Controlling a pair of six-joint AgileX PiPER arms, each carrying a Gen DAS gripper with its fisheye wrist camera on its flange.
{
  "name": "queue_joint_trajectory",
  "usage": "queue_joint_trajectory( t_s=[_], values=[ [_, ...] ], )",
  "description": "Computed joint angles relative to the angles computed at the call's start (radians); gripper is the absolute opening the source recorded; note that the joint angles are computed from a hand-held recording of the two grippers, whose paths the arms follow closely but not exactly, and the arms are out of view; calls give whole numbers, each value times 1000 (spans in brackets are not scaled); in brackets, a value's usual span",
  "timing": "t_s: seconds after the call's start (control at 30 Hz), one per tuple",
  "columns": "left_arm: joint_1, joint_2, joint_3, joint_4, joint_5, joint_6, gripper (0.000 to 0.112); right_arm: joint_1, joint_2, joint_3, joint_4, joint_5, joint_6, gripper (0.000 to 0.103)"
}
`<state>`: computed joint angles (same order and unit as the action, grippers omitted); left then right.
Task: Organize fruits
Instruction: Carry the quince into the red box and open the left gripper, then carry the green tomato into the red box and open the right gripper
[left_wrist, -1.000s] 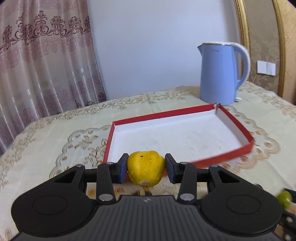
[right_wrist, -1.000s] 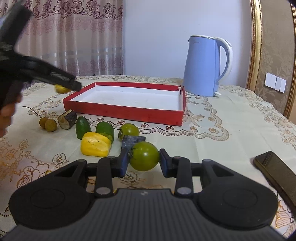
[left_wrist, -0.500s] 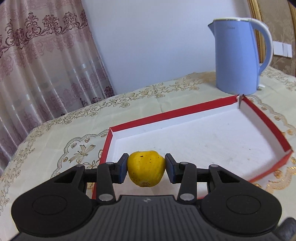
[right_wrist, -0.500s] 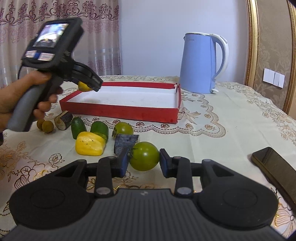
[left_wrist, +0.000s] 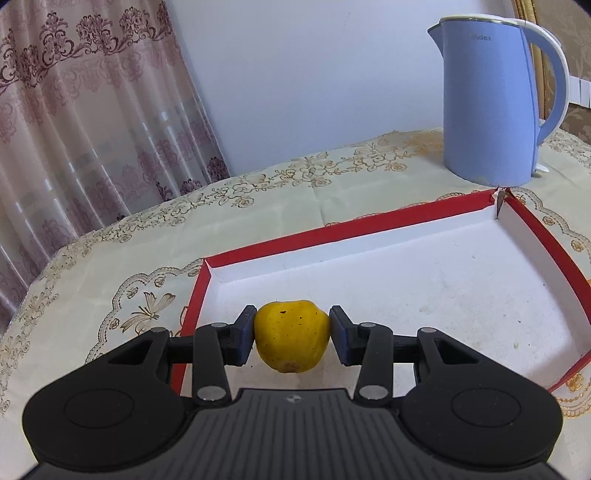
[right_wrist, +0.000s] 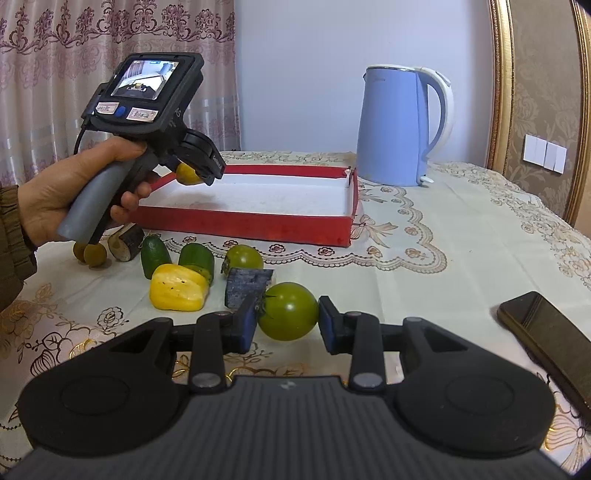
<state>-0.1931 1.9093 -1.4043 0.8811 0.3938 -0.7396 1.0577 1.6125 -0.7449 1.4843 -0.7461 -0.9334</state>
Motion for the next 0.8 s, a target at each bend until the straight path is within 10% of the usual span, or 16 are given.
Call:
queue_joint_trajectory(
  t_s=[0.13,0.8],
  values=[
    [-23,-13,42,228,15,-206,68,3,0,-5,2,0,-5,33],
    [65,-288,352,306,-38,-339,68,-61,19,-145,-25,52,-166,33]
  ],
)
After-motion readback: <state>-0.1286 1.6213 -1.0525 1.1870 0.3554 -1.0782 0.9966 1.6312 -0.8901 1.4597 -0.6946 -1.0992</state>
